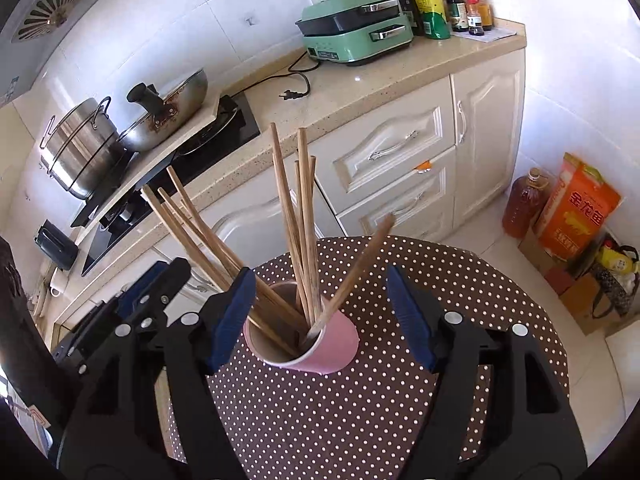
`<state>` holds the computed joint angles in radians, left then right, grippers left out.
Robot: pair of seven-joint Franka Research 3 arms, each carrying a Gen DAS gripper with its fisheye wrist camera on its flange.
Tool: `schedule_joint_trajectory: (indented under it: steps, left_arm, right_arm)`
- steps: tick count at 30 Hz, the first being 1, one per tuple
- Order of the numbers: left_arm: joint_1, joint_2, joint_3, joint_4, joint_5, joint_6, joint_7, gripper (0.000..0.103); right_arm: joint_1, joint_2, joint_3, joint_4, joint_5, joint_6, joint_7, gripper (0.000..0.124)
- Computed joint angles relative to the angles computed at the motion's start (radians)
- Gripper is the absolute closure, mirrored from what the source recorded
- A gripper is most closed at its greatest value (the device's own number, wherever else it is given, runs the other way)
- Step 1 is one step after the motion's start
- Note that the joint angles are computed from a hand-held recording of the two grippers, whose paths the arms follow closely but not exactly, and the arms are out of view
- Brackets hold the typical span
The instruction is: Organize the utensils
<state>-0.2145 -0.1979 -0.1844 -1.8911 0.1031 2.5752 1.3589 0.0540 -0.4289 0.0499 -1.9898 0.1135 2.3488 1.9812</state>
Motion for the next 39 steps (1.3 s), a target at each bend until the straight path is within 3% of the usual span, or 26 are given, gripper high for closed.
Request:
schedule_joint_trajectory:
  steps: [12, 20, 30, 39]
  left_arm:
    - [0.010, -0.146, 0.003, -0.077, 0.044, -0.007, -0.035, 0.059]
    - [-0.009, -0.278, 0.037, -0.120, 0.017, -0.072, -0.004, 0.049]
    - [-0.050, -0.406, 0.075, -0.128, -0.035, -0.157, 0.070, 0.048]
    - [-0.075, -0.525, 0.091, -0.132, -0.053, -0.202, 0.137, 0.048]
  right_arm:
    - [-0.007, -0.107, 0.031, -0.020, -0.029, -0.067, 0.024, 0.053]
    - [-0.016, -0.192, 0.067, -0.001, -0.078, -0.153, 0.038, 0.047]
    - [-0.018, -0.264, 0.117, 0.074, -0.110, -0.283, 0.072, 0.037]
    - [-0.020, -0.329, 0.167, 0.139, -0.130, -0.370, 0.113, 0.036]
